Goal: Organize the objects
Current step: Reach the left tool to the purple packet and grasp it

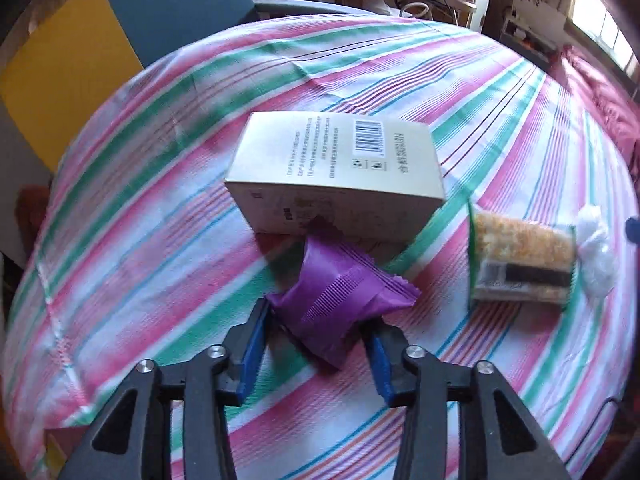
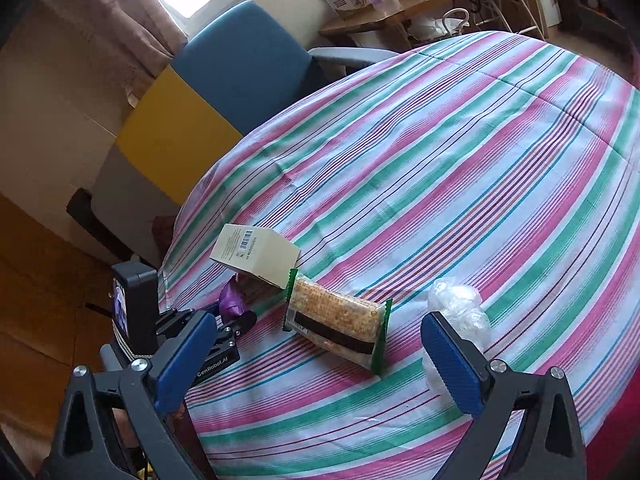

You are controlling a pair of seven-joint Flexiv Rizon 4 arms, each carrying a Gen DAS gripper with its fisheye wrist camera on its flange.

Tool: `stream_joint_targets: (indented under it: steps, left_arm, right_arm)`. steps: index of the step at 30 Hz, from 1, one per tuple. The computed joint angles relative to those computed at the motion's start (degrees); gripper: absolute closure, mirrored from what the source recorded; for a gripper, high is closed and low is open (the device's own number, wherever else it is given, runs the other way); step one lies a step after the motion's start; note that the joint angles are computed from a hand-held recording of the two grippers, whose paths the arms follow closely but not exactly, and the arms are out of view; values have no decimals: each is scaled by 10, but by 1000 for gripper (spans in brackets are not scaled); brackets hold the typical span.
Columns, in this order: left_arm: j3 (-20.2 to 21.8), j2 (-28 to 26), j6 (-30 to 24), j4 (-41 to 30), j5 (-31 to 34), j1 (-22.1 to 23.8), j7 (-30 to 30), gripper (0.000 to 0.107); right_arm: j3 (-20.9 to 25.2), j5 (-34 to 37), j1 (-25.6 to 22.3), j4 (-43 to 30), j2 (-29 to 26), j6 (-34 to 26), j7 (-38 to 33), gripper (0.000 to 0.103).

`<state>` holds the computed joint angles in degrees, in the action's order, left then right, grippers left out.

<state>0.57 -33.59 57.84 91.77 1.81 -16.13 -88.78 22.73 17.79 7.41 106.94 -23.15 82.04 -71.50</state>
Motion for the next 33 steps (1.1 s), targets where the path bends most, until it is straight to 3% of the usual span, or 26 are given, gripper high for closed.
stream_joint_targets:
  steps: [8,9,11,14,17,21,23,25,29,33]
  left_arm:
    - [-40,63,73,109,-66,19,5,72]
    - [-42,73,80,122,-71,17,5,79]
    - [-58,97,101,156,-95,22,15,81]
    - [-49,125,101,181,-90,8,6,81]
    - [-70,141,78,199,-125,22,40,76]
    - [-35,146,73,188,-61,-10,3,72]
    - [-38,141,77,179,-56,-9,4,67]
    - [-33,119,77,151,-36,-13,5,61]
    - [-10,80,38,84,24,-34,2,59]
    - [-21,44,19,44,14,-24,25,59]
  right_arm:
    - [-32,-22,20,19,7,26,44,0]
    - [-34,-27,20,21,7,27,50,0]
    - [-41,-39,24,25,8,29,64,0]
    - [-48,-58,29,29,9,27,79,0]
    - [-50,-70,30,34,10,29,91,0]
    - [-53,-79,27,39,11,32,110,0]
    - [-53,-83,26,41,11,33,116,0]
    - [-48,-86,22,41,11,34,117,0]
    - [-23,-73,1,33,6,29,103,0]
    - [1,-53,-18,22,0,22,82,0]
